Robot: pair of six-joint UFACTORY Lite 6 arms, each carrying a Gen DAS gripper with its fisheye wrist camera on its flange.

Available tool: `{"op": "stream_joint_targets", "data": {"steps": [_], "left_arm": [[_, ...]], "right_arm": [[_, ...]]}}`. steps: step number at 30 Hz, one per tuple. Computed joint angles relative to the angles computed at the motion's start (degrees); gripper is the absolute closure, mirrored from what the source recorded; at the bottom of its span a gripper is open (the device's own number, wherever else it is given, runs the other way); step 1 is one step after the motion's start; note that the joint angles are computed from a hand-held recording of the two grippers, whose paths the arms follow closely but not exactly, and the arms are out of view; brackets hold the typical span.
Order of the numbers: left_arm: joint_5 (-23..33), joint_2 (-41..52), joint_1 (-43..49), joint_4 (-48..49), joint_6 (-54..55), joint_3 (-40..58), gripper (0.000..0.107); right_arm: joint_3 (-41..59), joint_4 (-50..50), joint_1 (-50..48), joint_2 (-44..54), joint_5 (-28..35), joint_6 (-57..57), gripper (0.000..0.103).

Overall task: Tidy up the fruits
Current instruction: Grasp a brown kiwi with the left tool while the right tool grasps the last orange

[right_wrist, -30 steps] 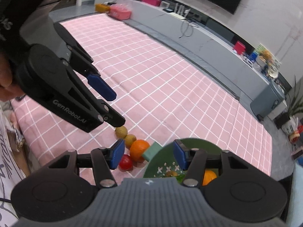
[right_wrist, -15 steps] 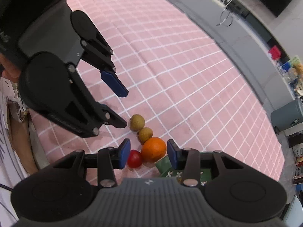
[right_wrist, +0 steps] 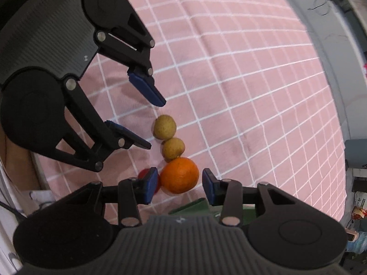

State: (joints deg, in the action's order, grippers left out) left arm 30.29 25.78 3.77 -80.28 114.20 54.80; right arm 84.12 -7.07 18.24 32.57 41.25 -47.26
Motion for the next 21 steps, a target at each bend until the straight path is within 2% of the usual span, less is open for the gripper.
{"op": "stream_joint_targets", "data": {"steps": [9,13,16,21], "left_arm": [[1.06,4.3,-0.47,0.41,-1.02,3.5,0.059],[1.08,5.18,-0.82,-1.25,0.07,4.05,0.067],[0.65,5.37,-0.91,-1.76,-0.1,4.31,0.075],[1.6,5.96,-0.27,-0.12,-4.51,5.5,0.076]], "right_arm": [[8.5,0.15,-0.69,7.64,5.89,-0.15,0.064],[11.5,2.63,-1.85,9.67,7.52,-0.68,0.064],[11.66,3.29,-2.25,9.72,7.88,-0.82,0.064],[8.44,3.29,-2.36,7.16,5.42,-1.01,0.066]]}}
